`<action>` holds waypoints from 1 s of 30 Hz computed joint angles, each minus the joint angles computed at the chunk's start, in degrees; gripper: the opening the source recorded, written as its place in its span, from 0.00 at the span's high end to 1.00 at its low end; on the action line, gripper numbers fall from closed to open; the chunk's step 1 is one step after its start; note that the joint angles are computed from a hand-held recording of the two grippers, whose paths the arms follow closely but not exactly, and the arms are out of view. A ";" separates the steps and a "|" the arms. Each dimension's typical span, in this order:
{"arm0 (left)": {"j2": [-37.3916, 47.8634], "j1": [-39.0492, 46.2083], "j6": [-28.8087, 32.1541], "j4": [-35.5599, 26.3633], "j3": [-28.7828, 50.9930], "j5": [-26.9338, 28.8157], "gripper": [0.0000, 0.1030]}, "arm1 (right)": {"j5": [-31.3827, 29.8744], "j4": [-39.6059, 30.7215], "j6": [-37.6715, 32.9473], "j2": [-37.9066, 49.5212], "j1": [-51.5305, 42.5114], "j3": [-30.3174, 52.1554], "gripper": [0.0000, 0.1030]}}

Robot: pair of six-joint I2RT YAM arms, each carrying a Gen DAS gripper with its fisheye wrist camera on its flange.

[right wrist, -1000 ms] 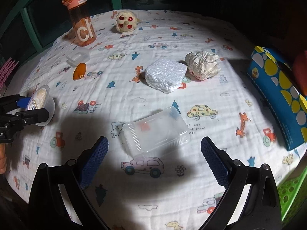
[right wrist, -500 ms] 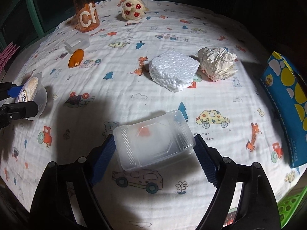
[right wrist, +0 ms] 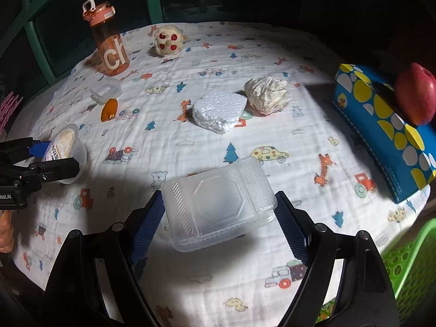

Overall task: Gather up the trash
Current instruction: 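Carry both containers over the wastebasket and release them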

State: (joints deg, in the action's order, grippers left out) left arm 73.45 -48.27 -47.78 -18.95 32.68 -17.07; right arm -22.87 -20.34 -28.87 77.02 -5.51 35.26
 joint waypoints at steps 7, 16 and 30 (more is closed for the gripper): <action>5.17 -4.85 0.19 -0.17 6.35 -1.43 0.37 | -4.53 -8.16 -4.15 -6.42 -11.28 0.88 0.22; 14.39 -9.73 1.76 -0.82 18.41 -1.37 0.37 | -10.01 -17.23 -14.04 -7.15 -29.40 5.54 0.22; 32.73 -16.21 7.63 -7.24 44.83 -1.02 0.37 | -14.00 -23.33 -25.33 2.91 -52.32 15.34 0.22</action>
